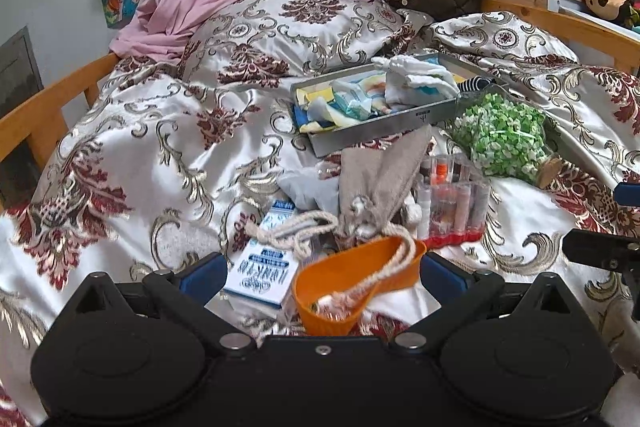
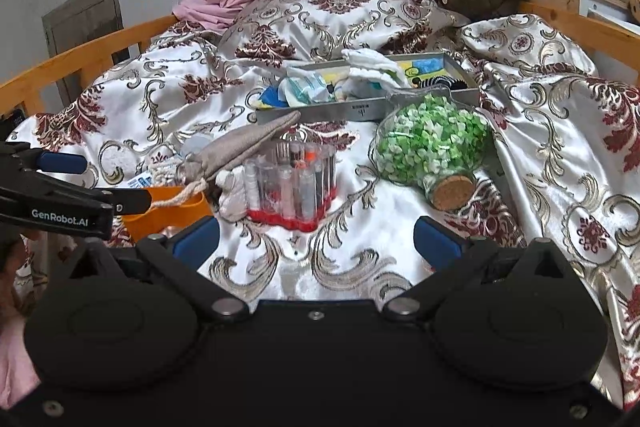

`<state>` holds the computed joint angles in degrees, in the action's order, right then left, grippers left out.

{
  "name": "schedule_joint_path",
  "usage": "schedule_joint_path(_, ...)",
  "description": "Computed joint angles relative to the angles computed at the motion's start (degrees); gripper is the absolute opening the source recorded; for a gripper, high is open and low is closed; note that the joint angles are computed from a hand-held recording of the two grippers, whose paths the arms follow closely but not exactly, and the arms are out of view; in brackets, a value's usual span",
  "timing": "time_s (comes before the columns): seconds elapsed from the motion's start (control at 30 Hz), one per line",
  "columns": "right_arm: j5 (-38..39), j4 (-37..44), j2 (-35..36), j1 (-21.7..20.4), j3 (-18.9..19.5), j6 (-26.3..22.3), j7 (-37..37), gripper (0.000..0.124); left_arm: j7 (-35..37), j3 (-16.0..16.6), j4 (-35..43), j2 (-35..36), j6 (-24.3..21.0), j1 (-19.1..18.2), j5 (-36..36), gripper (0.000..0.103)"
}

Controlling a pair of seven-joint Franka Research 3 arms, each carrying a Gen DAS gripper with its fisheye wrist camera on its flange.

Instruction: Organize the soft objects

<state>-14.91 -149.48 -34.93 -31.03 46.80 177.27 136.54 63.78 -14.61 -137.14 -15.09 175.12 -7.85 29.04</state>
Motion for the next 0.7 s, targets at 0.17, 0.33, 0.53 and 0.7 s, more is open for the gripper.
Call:
schedule_joint_path(0.17, -0.2, 1.5, 0.9, -5.8, 4.8, 2.6, 0.5, 0.102, -0.4, -0.5, 2.1, 2.3, 0.8, 1.2, 1.6, 0.102)
schedule_joint_path(0.33, 1.2, 2.0, 0.5, -7.8, 7.2, 2.9, 0.2, 0.102, -0.8, 0.1, 3.0, 3.5, 0.5, 0.8, 1.4, 0.102)
schedule_joint_path(0.53, 3.5, 2.0, 0.2, -10.3, 9.6, 5.4, -0.7, 0.102, -3.8, -0.4, 4.1, 4.6, 1.3, 2.0, 3.6, 0.102)
schedule_joint_path(0.7, 6.2, 2.7, 0.3, -14.3, 13.4, 7.9, -2.1, 0.102, -4.2, 0.1, 5.7, 6.0, 1.5, 1.8, 3.8, 0.102)
